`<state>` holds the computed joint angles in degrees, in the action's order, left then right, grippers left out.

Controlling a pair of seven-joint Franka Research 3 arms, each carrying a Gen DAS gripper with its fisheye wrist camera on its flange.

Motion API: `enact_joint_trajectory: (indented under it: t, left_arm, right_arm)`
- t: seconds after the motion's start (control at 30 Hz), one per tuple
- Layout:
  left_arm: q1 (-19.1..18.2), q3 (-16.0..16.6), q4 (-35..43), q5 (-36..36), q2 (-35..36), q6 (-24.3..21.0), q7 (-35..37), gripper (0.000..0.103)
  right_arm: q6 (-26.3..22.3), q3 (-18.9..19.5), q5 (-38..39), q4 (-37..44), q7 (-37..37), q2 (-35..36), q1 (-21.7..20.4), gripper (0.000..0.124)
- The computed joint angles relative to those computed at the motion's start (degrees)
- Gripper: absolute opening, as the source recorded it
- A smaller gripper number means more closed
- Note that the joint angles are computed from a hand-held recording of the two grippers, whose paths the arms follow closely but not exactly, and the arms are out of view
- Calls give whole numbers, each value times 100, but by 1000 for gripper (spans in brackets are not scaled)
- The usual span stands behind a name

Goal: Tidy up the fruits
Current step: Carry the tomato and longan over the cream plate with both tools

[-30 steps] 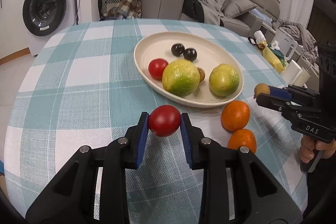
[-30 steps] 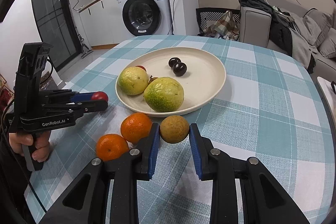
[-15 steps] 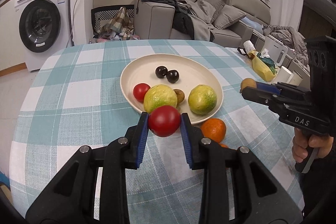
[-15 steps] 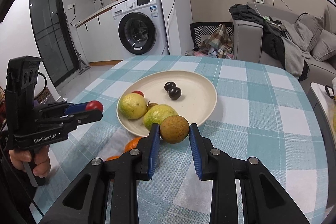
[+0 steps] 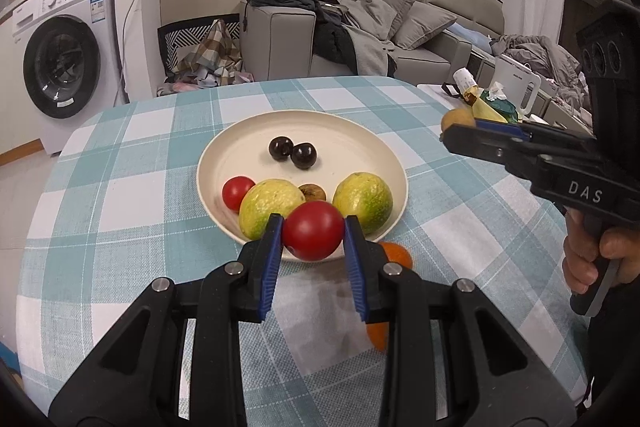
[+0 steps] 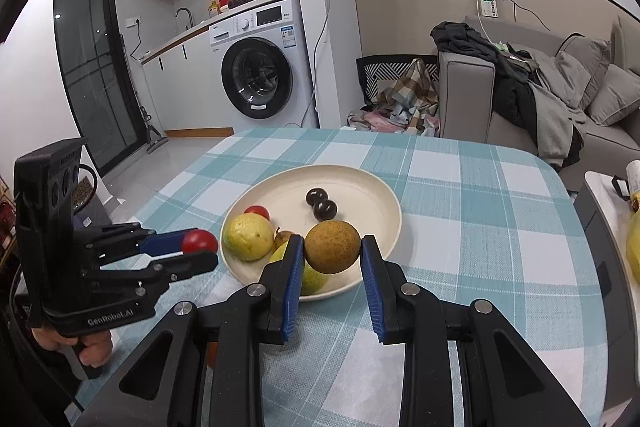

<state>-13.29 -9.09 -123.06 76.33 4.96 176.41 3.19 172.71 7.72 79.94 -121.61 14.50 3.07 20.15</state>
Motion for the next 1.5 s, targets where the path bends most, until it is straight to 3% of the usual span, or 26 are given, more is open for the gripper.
enact_joint_trajectory:
  t: [0.57, 0.9, 1.17, 1.5]
  left_arm:
    - [-133, 148, 368, -61, 400, 56, 110, 27]
    - [-253, 287, 397, -583, 614, 165, 680, 27]
    - [-376, 346, 354, -1445, 720, 128, 1567, 27]
    - [-571, 565, 388, -1578, 777, 90, 1578, 27]
  right_arm:
    - [-134, 84, -69, 461, 261, 535, -230, 29]
    - [-119, 216, -337, 574, 460, 838, -337, 29]
    - [-39, 303, -611, 565, 662, 917, -392, 29]
    - [-57, 364, -876, 550, 874, 950, -442, 29]
